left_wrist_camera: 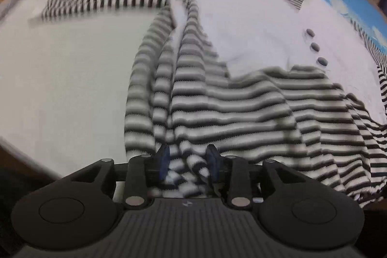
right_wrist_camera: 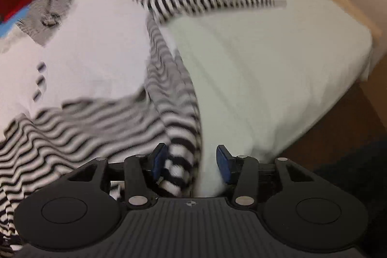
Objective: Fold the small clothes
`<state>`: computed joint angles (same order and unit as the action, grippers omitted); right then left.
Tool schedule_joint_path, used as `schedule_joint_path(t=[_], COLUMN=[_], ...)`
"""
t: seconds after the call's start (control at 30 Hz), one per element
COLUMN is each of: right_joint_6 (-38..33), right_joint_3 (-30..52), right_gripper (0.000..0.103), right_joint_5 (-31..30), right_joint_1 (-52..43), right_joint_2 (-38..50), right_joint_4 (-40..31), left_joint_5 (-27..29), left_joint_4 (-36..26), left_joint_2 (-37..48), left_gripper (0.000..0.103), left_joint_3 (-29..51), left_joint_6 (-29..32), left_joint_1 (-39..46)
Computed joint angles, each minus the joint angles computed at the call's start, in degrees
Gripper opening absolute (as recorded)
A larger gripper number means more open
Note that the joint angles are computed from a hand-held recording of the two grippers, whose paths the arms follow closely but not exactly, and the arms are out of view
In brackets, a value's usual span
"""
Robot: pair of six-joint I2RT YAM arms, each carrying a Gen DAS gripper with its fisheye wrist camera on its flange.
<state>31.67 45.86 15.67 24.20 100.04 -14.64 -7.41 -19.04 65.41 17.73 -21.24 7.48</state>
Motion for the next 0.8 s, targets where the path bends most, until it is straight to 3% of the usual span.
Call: schedule_joint_path(t=[0.1,0.2,0.27,0.33,0.47,0.53,0.6,0.67,0.8], right_joint_6=[0.51,-3.06,-5.66,-7.74,-13.23,-15.87,-18.29,-20.42,-24.6], right_joint_3=[-0.88,-4.45,-6.57,-8.06,-6.49,-3.47,1.4,6.67,16.4], right_gripper=[0.047,0.048,0.055,0.063,0.063,0.063,0.063,0.063,0.063], right_joint_5=[3.88,8.18,9.93,9.63,3.32,-0.94,-6.12,-11.02,-13.7], right_joint_1=[1.87,5.22,6.9,7.64,5.99,4.15,1.47,-1.04,-3.11], right_joint_2=[-1.83,-7.83,-11.69,-15.71,-20.68,-20.7,-18.41,-15.54,-6.83], right_joint_4=[0.92,8.04,12.27,14.75,16.86,16.79,16.4,15.9,17.17], left_joint_5=[-4.41,-8.97,-9.38,-8.66,-8.62,-5.98,-1.4,2.12,9.76], left_joint_4=[-1.07,-0.62,0.21,-1.04,2.1,7.08,10.97,14.96,25.01], left_joint_2=[-6.16,-13.05,-15.53,-18.13,-18.91,-16.27,-10.81,-4.77,10.08], left_gripper=[0.037,0.039,0.042,0.045,0.047,0.052,0.067,0.067,0.067], left_joint_3=[0.02,-0.25,0.35,2.23,7.36,9.27,12.9,16.15,21.58], left_joint_6=[0.61,1.3,2.65,4.62,12.24,15.19,18.08,21.58,29.84], left_joint_1=[-4.42,-8.14,-7.64,-5.95,-0.81,2.46,6.8,10.55,18.25])
